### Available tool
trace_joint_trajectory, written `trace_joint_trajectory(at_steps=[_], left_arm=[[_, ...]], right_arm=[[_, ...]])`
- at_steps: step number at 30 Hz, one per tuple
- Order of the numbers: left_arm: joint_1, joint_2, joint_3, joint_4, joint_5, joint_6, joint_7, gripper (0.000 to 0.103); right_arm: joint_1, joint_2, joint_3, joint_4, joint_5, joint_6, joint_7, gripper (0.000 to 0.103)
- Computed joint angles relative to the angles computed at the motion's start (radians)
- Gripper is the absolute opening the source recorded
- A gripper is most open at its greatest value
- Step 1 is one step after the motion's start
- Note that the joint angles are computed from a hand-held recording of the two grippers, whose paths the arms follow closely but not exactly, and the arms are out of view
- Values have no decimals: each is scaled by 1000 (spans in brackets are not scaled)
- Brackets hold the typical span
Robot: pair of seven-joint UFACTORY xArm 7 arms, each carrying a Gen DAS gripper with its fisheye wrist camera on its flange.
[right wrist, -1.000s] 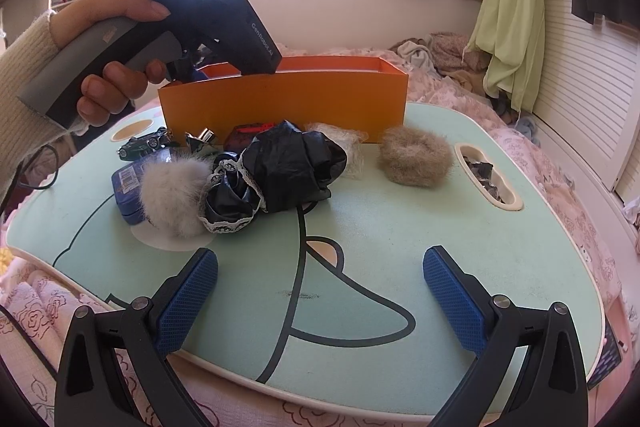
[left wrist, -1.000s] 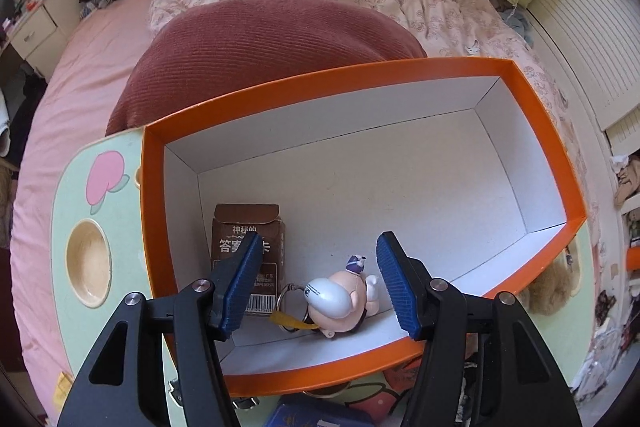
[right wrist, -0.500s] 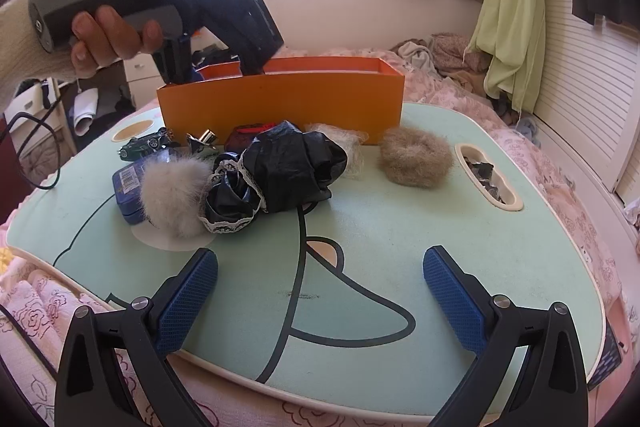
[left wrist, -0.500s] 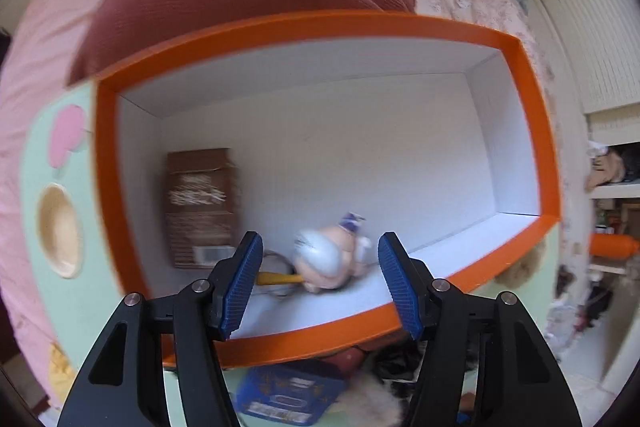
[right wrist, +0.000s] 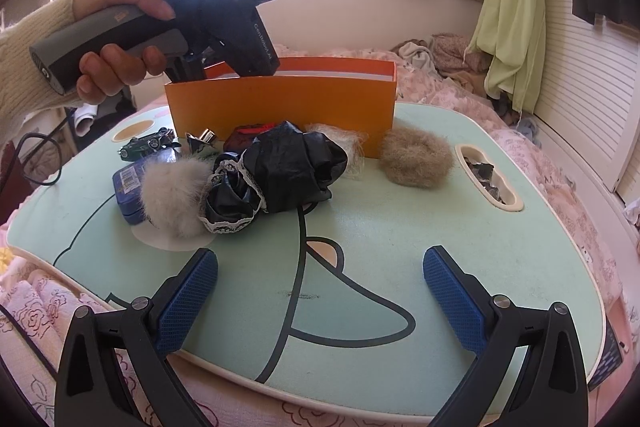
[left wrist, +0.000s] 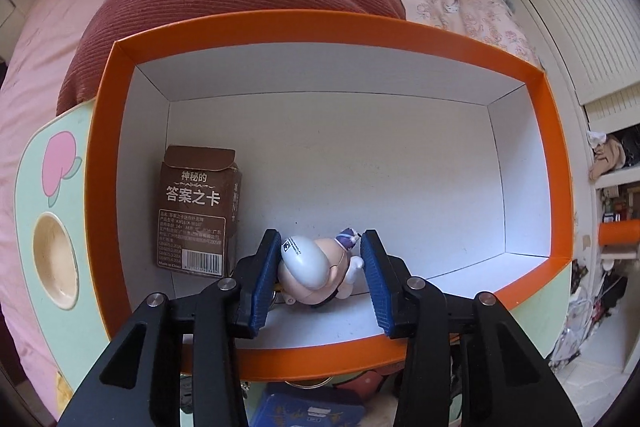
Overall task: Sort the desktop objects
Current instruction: 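Close the left gripper on the white figurine, then lift the figurine out and set it on the tray by the tin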
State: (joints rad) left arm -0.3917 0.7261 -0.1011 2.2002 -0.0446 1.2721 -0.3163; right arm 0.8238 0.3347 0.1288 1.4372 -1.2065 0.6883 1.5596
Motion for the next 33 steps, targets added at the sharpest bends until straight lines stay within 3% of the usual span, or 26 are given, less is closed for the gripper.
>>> trace_joint_trajectory(at_steps=[6, 12, 18, 22, 27, 29, 31, 33], left_arm=[[33, -39, -16, -31, -33, -72, 42, 42], [75, -288, -59, -297, -119, -271, 137, 42], [85, -416, -98, -513, -229, -361, 264, 43], [93, -469, -92, -707, -299, -501, 273, 43], [89, -457, -91, -776, -319, -585, 254, 43], [84, -505, -90, -841, -313, -672, 253, 46], [74, -575, -89, -923, -294, -780, 246, 64], [69, -667, -97, -1031, -200, -896, 196, 79]], right_arm=[[-3, -4, 2, -6, -5, -3, 5, 103], [-3, -4, 3, -7, -5, -1, 5, 103], [-6, -11, 4, -16, -8, -4, 9, 103], [-7, -11, 5, -16, -8, -4, 9, 103], [-7, -11, 6, -17, -11, -5, 11, 103], [-8, -13, 6, -19, -12, -5, 12, 103], [-7, -13, 6, -19, -12, -5, 12, 103], [-7, -13, 6, -19, -12, -5, 12, 103]])
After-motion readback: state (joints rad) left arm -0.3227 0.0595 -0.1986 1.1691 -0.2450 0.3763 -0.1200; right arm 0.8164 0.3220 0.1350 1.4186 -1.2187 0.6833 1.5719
